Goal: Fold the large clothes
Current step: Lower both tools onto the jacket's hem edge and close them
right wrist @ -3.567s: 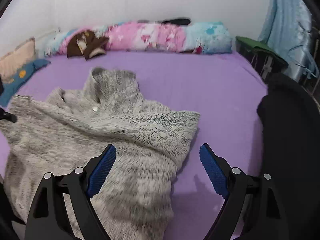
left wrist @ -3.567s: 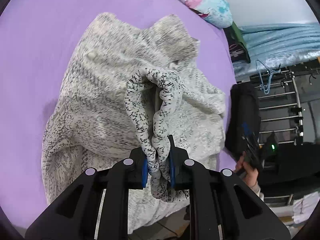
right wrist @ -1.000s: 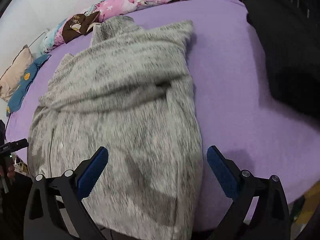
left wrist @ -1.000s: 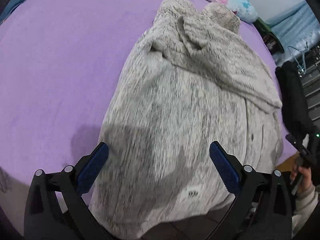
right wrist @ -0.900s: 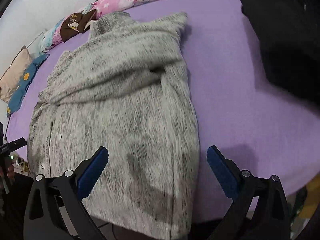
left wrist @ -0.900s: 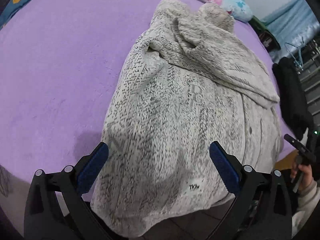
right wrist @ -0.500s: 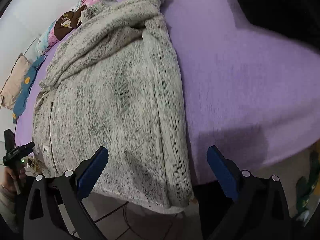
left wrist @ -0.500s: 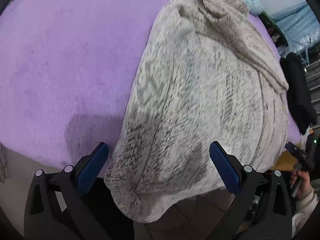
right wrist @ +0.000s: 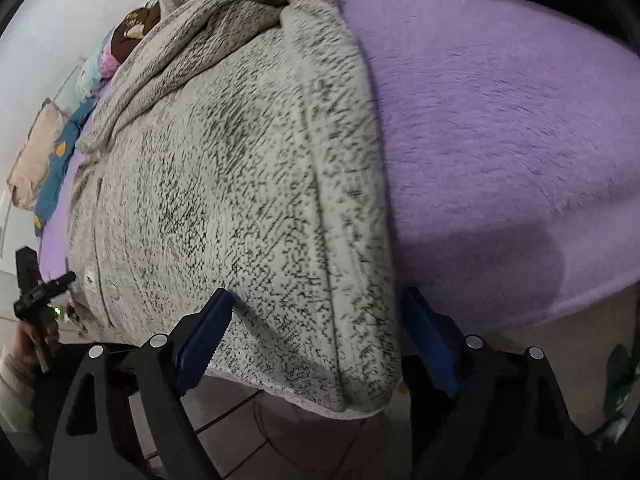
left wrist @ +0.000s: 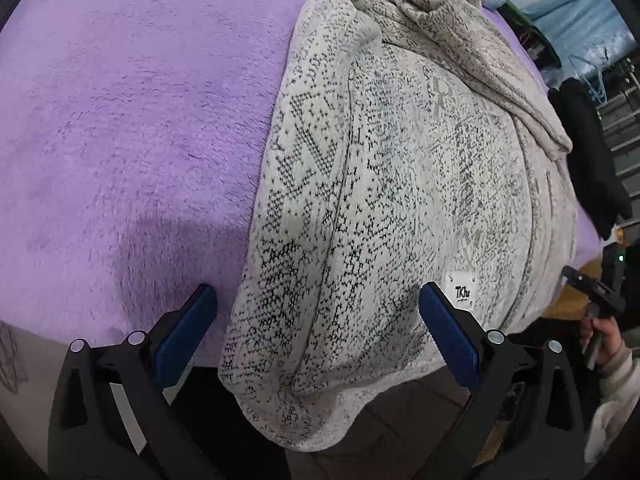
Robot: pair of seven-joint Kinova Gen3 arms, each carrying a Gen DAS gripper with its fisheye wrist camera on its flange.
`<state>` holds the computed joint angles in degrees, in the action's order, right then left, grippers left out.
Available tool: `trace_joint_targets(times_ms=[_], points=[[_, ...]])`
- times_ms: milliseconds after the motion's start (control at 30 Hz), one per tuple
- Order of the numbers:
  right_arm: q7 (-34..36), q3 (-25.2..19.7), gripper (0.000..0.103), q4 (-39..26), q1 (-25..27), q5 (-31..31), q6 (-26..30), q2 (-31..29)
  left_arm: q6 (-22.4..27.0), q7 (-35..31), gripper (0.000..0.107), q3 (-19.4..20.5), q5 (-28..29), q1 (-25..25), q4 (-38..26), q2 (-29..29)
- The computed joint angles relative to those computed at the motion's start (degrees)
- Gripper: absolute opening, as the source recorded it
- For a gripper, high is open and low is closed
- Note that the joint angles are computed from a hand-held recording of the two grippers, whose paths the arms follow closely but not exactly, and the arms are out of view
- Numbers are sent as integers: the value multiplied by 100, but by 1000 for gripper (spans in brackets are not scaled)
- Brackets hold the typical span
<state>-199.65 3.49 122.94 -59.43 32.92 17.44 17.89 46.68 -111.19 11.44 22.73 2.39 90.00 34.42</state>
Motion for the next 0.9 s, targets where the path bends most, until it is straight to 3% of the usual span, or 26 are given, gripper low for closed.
trace_joint_targets(times_ms=[133, 200, 267, 333, 567, 767, 900], points=[[-38, -8, 78, -42, -29, -18, 34, 30, -18, -106, 95, 12, -13, -21, 28, -14], [-211, 102, 65, 38, -137, 52, -99, -9, -4, -120, 92, 14, -13, -14, 39, -32], [-99, -3, 59, -5, -86, 6, -55, 2, 84, -126, 84, 44, 82, -86, 38, -41], [40, -97, 58, -66, -42, -37, -1, 23, 263, -298, 72, 168, 329, -304, 42, -12], [11, 86, 53, -81, -288, 82, -248, 12, 287, -318, 63, 59, 422, -215, 80, -39], [674, -146, 44, -85, 176, -566, -521, 237, 523, -243, 59, 1, 357, -174, -100, 77], [888, 10, 19, 6, 64, -914, -619, 105, 698, -203, 47, -11, 360, -222, -199, 109]])
